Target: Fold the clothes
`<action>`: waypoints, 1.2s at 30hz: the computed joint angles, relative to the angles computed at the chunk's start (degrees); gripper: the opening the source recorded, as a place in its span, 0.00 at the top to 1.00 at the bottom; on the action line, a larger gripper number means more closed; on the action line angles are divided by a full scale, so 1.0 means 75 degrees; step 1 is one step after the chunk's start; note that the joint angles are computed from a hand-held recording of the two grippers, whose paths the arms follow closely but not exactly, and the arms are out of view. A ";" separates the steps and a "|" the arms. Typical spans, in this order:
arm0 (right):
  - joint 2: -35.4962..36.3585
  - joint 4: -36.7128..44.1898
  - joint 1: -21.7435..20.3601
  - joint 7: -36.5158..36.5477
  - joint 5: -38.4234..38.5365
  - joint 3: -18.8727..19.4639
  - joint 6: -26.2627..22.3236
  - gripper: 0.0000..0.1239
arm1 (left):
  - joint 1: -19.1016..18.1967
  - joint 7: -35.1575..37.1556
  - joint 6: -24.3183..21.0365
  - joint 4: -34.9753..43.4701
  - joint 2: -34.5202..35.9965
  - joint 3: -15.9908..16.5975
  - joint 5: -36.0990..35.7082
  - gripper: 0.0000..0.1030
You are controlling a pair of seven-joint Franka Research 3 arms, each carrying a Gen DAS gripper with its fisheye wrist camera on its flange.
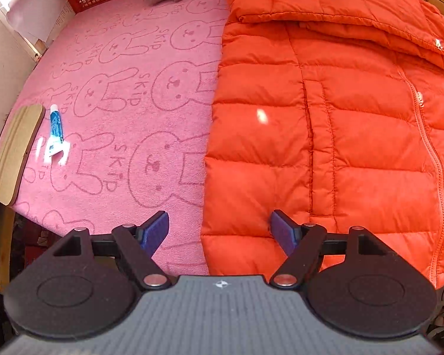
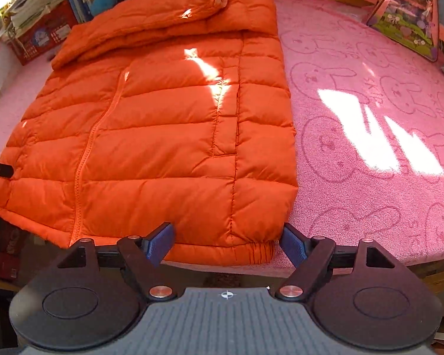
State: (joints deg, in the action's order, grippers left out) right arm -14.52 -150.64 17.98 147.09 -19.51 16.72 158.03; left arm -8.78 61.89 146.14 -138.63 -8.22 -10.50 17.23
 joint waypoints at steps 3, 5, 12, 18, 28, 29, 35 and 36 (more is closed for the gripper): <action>0.0076 0.0095 -0.0066 0.0440 -0.0235 0.0168 -0.0131 0.35 | -0.0025 0.0192 0.0148 -0.0284 -0.0240 0.0065 -0.0172 0.26; 0.0125 0.0151 -0.0074 0.0731 -0.0430 0.0226 -0.0179 0.33 | -0.0030 0.0279 0.0226 -0.0422 -0.0356 0.0091 -0.0258 0.26; 0.0332 0.0244 0.0226 0.0805 -0.0345 0.0015 -0.0216 0.28 | -0.0044 0.0550 0.0352 -0.0713 -0.0619 0.0126 -0.0443 0.26; 0.0386 0.0203 0.0325 0.0842 -0.0282 -0.0048 -0.0126 0.25 | -0.0048 0.0643 0.0315 -0.0773 -0.0699 0.0083 -0.0350 0.26; 0.0635 0.0567 0.0574 0.0314 0.0046 -0.0278 -0.0584 0.24 | -0.0082 0.0766 0.0184 -0.0749 -0.0767 0.0104 -0.0418 0.26; 0.0646 0.0599 0.0593 0.0275 0.0058 -0.0286 -0.0632 0.25 | -0.0082 0.0778 0.0175 -0.0749 -0.0768 0.0107 -0.0426 0.26; 0.0702 0.0819 0.0721 -0.0050 0.0064 -0.0322 -0.1017 0.35 | -0.0065 0.0774 0.0187 -0.0733 -0.0711 0.0105 -0.0454 0.26; 0.0700 0.0849 0.0745 -0.0118 0.0079 -0.0331 -0.1090 0.37 | -0.0064 0.0771 0.0193 -0.0737 -0.0704 0.0104 -0.0455 0.26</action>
